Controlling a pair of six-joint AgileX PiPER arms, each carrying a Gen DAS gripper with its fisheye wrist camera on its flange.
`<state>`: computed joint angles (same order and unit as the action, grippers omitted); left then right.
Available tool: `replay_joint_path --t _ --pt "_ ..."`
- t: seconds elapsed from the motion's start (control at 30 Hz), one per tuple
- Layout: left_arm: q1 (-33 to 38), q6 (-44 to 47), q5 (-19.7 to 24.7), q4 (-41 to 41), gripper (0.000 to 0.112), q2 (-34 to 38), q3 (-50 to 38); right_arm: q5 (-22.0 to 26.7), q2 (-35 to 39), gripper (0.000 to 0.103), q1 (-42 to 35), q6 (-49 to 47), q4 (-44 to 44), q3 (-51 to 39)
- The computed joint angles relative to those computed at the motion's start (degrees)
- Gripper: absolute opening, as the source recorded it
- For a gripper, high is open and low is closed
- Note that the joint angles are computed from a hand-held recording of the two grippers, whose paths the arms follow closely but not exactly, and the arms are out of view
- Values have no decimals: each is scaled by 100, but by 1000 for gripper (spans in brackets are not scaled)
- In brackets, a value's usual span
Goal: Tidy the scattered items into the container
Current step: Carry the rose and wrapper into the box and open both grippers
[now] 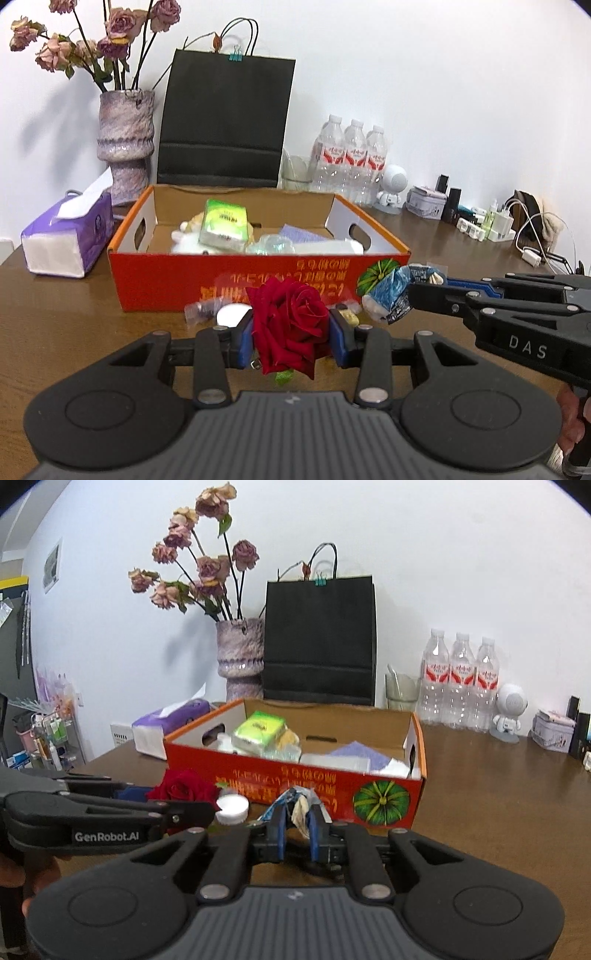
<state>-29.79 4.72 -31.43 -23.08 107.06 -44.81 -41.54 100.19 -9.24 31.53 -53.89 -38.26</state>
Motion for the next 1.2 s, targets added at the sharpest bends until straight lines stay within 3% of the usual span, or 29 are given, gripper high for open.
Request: replay_joint_path --t 0.33,0.6,0.73,0.87,1.03,1.07,1.1,1.13,1.17,1.2 --pt "410 159 373 76 40 182 -1002 284 161 12 272 521 97 -969" --pt "813 -169 1024 230 40 1095 -2735 741 1109 12 577 1518 -74 -2692" --pt "899 503 1478 -485 40 1740 -3813 1077 1747 12 695 2200 -460 -3741" --pt "988 1978 1927 -1916 40 2264 -4669 1302 2296 12 710 3006 -1219 -4588" --pt "1009 3417 1994 -3329 41 2535 -4971 1525 2666 12 745 3731 -1916 -5052" --pt "1013 3721 1986 -3665 43 2549 -4995 1544 2708 14 752 3910 -2112 -5120" --pt "1011 4000 1944 -4004 55 2538 -4986 1562 2737 17 762 4118 -2361 -5181" --pt "996 4228 1834 -4332 77 2504 -4950 1597 2755 31 777 4320 -2603 -5230" --pt "947 4644 1577 -4889 89 2474 -4929 1637 2758 63 790 4500 -2798 -5260" --pt "885 4837 1222 -5224 103 2442 -4888 1766 2724 73 818 4553 -2808 -5234"
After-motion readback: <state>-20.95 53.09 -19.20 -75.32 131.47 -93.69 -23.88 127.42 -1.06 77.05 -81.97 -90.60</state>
